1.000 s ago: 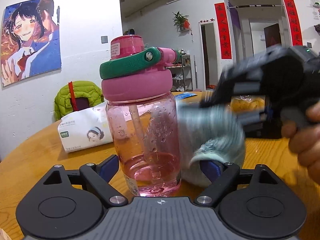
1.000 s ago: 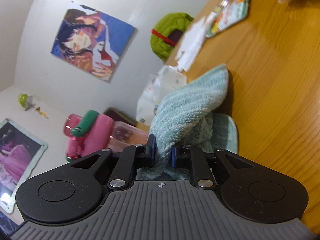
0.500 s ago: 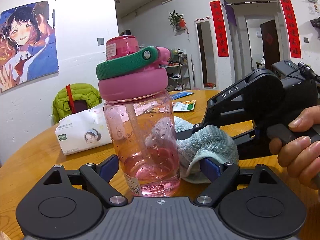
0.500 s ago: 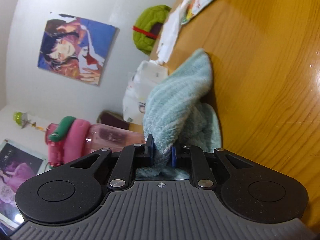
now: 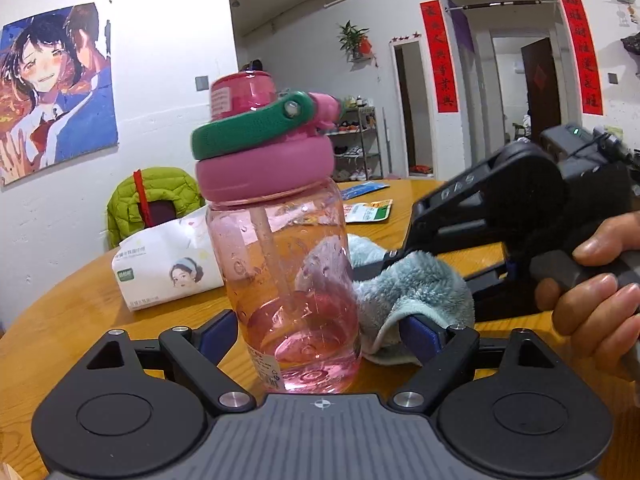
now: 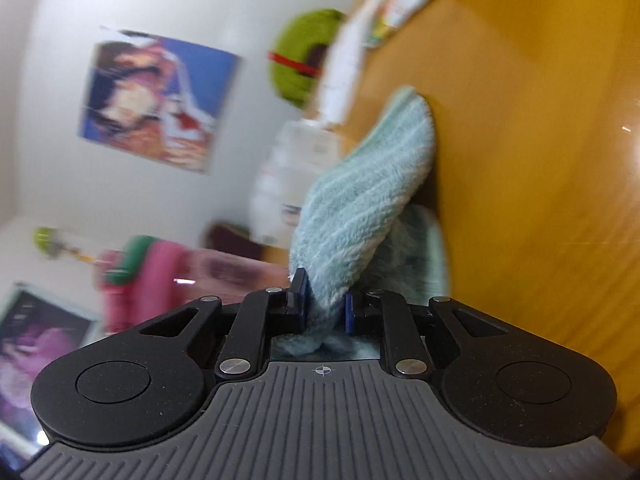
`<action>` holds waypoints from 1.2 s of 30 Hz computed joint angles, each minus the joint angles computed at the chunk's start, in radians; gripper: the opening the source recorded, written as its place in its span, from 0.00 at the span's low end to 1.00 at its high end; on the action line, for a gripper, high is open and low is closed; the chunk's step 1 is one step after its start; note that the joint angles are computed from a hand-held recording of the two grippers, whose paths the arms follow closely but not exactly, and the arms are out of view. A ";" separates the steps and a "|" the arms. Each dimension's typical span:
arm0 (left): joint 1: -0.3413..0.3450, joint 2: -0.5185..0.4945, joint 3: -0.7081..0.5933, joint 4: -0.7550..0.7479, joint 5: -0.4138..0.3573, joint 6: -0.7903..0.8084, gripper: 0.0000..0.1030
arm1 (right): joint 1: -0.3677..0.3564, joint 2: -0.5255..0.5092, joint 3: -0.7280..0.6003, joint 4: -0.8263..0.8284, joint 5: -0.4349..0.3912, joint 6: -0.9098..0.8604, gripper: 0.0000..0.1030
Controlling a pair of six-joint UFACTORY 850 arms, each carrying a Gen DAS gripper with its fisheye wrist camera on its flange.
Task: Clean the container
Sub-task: 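Wipe the towel back and forth along the bottle side with the right tool, then press the towel against the bottle's lower side with the right tool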
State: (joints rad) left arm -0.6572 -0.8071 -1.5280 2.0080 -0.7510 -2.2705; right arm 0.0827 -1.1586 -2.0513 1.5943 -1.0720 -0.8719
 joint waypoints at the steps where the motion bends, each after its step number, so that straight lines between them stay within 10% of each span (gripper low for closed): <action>1: 0.000 0.003 0.004 0.004 0.001 -0.009 0.84 | 0.001 0.009 0.012 0.009 0.009 -0.023 0.20; 9: -0.029 0.000 -0.001 -0.005 -0.046 0.013 0.88 | 0.007 0.045 0.091 0.287 0.002 -0.300 0.21; 13: -0.016 0.007 0.015 0.031 -0.042 -0.030 0.87 | 0.005 -0.027 -0.019 0.200 -0.087 -0.150 0.22; 25: 0.000 0.011 0.020 0.034 -0.011 -0.018 0.87 | -0.005 0.086 0.120 0.083 0.005 -0.204 0.21; 32: -0.002 0.009 0.019 0.028 -0.018 -0.009 0.86 | -0.028 0.001 0.085 0.339 -0.342 -0.184 0.21; 36: -0.003 0.005 0.013 0.018 -0.021 0.009 0.86 | -0.013 0.007 0.030 0.085 -0.100 -0.030 0.21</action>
